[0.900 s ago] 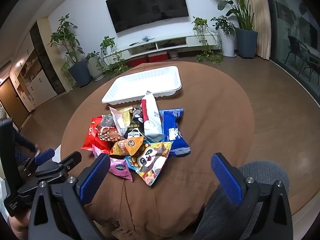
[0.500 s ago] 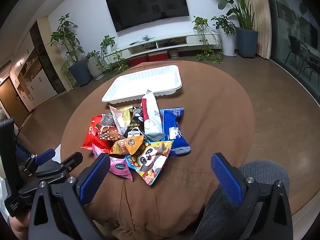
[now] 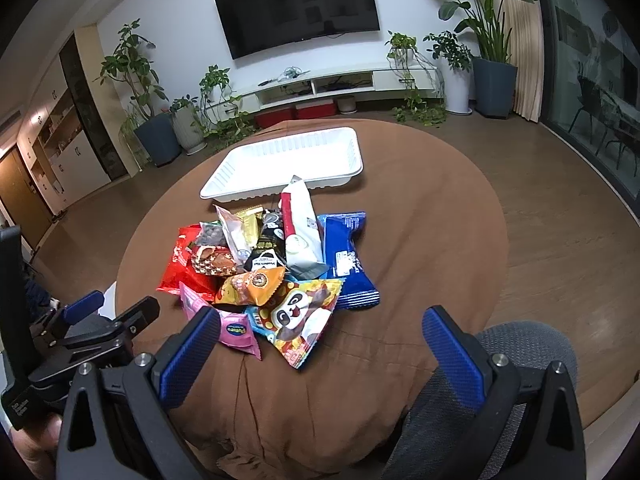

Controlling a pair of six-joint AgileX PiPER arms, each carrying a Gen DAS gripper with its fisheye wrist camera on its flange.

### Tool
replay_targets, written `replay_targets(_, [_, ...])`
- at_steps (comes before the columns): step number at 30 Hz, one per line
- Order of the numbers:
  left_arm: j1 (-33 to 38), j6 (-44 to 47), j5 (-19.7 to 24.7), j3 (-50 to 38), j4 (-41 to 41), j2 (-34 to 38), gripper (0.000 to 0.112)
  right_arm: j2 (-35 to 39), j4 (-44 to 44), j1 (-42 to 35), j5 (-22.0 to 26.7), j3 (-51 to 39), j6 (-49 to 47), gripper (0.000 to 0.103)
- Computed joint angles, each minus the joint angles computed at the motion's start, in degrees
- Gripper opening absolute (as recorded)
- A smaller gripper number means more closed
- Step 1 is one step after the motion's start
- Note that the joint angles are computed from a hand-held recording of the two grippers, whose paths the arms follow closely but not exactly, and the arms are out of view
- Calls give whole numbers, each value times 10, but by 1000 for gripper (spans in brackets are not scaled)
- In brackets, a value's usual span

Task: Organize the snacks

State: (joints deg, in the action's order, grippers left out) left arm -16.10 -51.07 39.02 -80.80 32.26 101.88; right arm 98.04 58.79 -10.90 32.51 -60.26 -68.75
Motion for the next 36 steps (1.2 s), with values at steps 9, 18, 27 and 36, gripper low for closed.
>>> replay_targets(9, [-2,3,4,-5,-1,3,103,10,-17,22,-25,-6,12,103])
replay_targets(18, [-2,2,5,-6,0,4,103,12,-29,31,-37,-3,21,103])
replay_targets(27, [-3,0,6,-7,1,4,103,12,-31,32,-39,-2,23,103])
replay_targets(36, [-3,0,7,-7,1,5,103,12,-33,33,-39,-3,25,103])
